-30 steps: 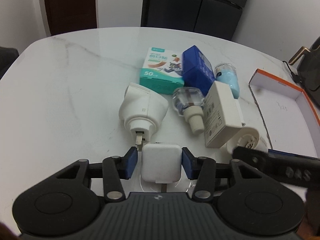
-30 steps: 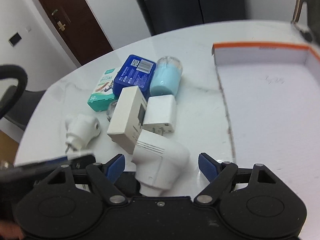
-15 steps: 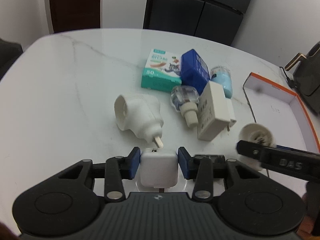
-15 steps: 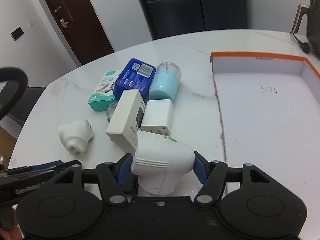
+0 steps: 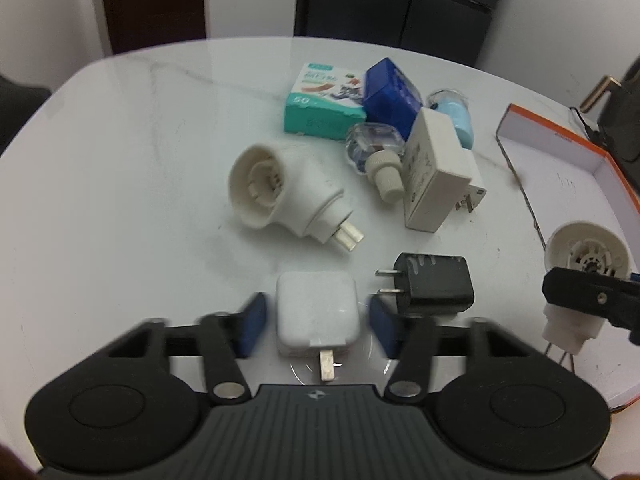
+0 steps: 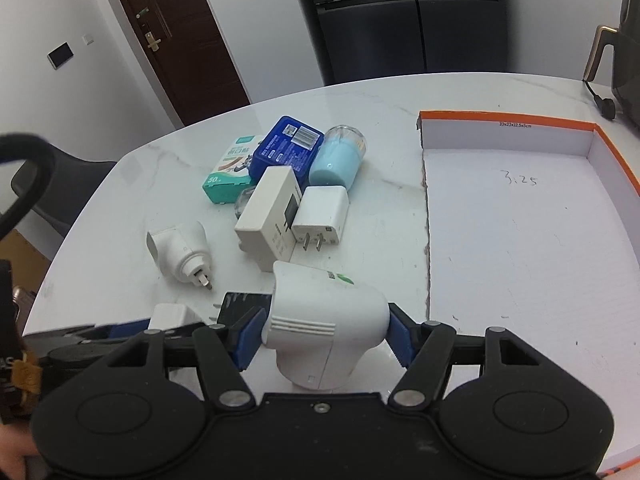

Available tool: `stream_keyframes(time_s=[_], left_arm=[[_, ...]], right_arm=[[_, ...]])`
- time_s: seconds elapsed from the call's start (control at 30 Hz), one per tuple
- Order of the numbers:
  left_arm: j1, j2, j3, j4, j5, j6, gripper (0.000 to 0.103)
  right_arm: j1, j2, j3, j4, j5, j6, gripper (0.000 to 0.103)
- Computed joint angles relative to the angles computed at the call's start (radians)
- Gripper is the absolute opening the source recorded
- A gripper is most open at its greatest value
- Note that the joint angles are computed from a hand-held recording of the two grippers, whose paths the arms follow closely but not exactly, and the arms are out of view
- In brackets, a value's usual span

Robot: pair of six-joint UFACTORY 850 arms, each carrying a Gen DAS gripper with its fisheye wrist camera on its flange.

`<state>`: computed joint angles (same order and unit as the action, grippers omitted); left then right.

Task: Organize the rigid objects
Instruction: 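Grasp the white square charger with the left gripper while the right grasps the white green-logo plug adapter, then carry the white charger with the left gripper while the right carries the adapter toward the orange-rimmed tray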

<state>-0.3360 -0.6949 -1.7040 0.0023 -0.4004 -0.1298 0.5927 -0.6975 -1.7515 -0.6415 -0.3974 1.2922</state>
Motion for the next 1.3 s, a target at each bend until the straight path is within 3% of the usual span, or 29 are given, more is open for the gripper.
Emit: stream_keyframes(time_s=[0.23, 0.67, 1.03, 1.3], left_arm=[[-0.002, 0.041, 0.026, -0.031, -0.005, -0.013, 0.042], [-0.076, 0.147, 0.055, -0.04, 0.016, -0.063, 0.042], [-0.147, 0.097, -0.078, -0.049, -0.049, -0.068, 0.042], [-0.192, 0.066, -0.124, -0.011, -0.021, -0.092, 0.042]], right_arm=[[0.005, 0.038, 0.045, -0.09, 0.012, 0.068, 0.077], [-0.011, 0.196, 0.211, -0.369, 0.011, 0.304, 0.077], [-0.045, 0.339, 0.356, -0.465, -0.027, 0.425, 0.077], [-0.072, 0.417, 0.446, -0.484, -0.044, 0.457, 0.077]])
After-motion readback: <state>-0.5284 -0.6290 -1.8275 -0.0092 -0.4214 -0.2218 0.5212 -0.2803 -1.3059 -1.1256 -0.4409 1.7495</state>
